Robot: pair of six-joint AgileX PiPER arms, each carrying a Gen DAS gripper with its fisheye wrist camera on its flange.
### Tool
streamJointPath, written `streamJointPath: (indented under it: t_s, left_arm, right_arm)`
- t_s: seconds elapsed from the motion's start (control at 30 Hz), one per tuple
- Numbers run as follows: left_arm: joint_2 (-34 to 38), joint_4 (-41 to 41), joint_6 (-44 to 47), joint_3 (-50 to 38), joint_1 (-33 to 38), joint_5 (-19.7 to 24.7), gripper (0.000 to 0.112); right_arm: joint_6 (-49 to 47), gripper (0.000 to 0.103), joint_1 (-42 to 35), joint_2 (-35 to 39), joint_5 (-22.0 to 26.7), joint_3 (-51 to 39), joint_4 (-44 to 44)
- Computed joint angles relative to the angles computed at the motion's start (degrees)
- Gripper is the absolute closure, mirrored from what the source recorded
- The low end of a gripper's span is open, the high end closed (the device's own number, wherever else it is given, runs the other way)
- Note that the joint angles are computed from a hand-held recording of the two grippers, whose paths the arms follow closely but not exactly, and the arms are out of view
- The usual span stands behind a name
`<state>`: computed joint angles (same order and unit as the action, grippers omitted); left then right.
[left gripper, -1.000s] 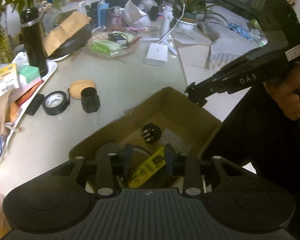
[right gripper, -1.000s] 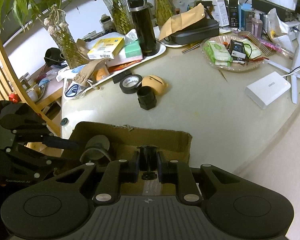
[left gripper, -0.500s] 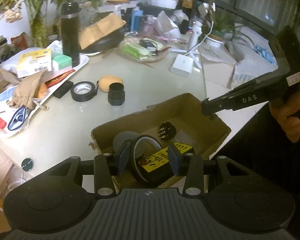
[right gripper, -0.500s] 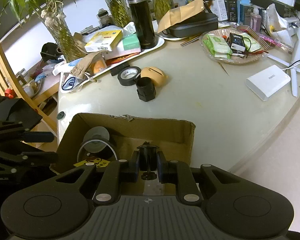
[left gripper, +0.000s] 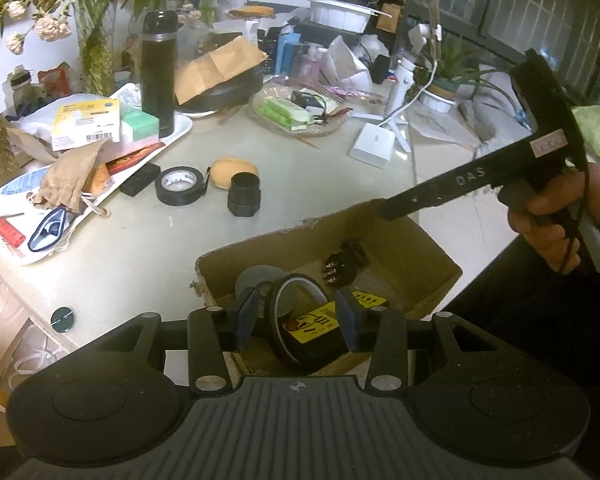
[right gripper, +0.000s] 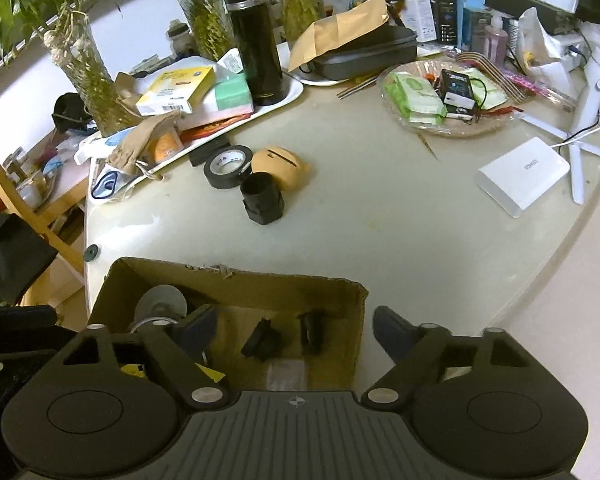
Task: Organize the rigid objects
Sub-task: 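Withdraw both grippers from the box toward the black cylindrical sleeve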
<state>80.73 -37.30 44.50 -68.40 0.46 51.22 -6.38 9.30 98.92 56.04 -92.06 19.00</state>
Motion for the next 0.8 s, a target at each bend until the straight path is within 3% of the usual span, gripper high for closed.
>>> streamJointPath:
  t_s: [0.1,0.33,0.4,0.47,0.53,0.63,0.8]
  left_arm:
    - [0.2,1.1,-2.3,0.0,-0.4,-1.2,0.07]
    - [0.1,5.8,-8.7,-0.5,-1.7,-3.2,0.07]
    - [0.1,7.1,-10.2,-0.7,-2.0,-3.3,0.066]
    - [-0.3,7.9,-10.8,-0.4,-2.3,-4.3,0.054]
    - [-0.8,9.9,-12.2,-0.2,-3.1,-5.6,0.054]
    - [-1.0,14.2,-15.6,-0.3,-4.8,-7.6,0.042]
    - [0.3,20.6,-21.3,-1.4,-6.9,-10.3,0.04]
  right_arm:
    - [-0.8,0.0,-0.3,0.0,0.2,-0.2,1.3]
    - [0.7,0.0,0.8,-0.2,0.6,-0.7,-2.7]
    - [0.5,0.0,0.8,-1.0,-0.1,0.3,-3.1]
    - [-0.2,0.0,0.5,-1.7,-0.6,1.4,-2.6]
    - [-0.8,0.0,0.3,-2.1,-0.7,2.0,-2.5]
    - [-0.3,0.0,0.3,-2.3,-0.9,2.2,-3.8]
    - [-0.9,0.0,-0.3,-1.6,0.0,0.9,-4.2]
